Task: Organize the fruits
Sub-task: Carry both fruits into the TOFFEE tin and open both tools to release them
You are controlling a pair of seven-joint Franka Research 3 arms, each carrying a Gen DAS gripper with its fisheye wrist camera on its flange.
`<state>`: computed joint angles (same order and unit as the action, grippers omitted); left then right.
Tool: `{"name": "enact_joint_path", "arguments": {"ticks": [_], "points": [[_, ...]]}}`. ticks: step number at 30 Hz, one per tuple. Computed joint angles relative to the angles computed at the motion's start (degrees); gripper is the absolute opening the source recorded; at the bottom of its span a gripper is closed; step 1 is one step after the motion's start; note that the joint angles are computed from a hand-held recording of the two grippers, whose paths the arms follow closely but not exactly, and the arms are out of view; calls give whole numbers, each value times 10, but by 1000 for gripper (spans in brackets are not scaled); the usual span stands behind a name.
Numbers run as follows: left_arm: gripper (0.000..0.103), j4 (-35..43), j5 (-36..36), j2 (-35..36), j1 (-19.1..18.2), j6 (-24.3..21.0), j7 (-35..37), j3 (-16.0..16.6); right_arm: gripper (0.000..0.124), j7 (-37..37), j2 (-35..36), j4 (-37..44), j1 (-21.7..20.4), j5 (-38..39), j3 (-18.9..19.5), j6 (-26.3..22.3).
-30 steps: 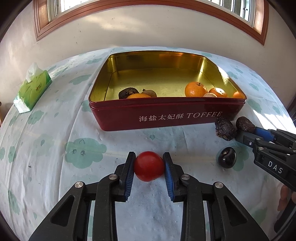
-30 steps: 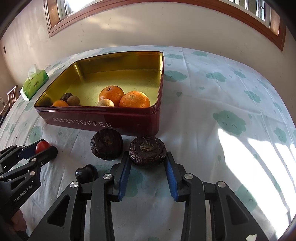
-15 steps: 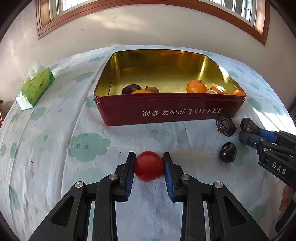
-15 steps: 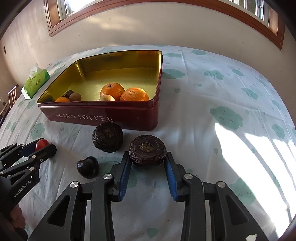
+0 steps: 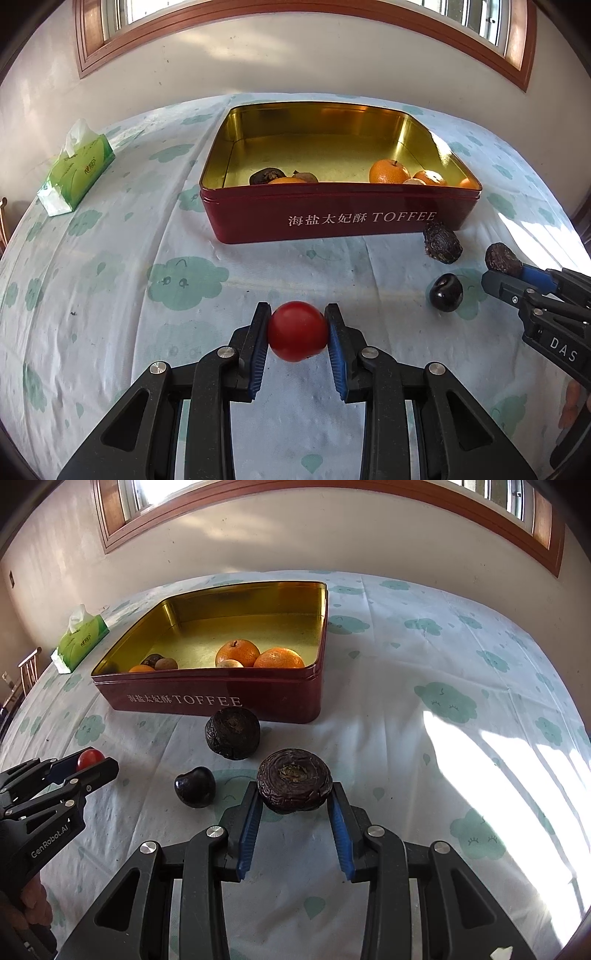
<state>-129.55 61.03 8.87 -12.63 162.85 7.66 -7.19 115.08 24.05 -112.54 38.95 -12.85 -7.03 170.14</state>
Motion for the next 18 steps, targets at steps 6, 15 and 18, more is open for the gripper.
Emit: {"name": "enact_joint_path", "arguments": {"ticks": [6,15,18], "points": [[31,-10,17,-20,5,-2,-18,0,34,4,-14,-10,6,-9,-4,5],[31,-9,36,-46,25,6,-27,-6,34,1,-26,-1,7,-21,1,16],[31,5,44,-46,30,3,-25,-7,34,-3,-21,16,6,-19,2,14]]}}
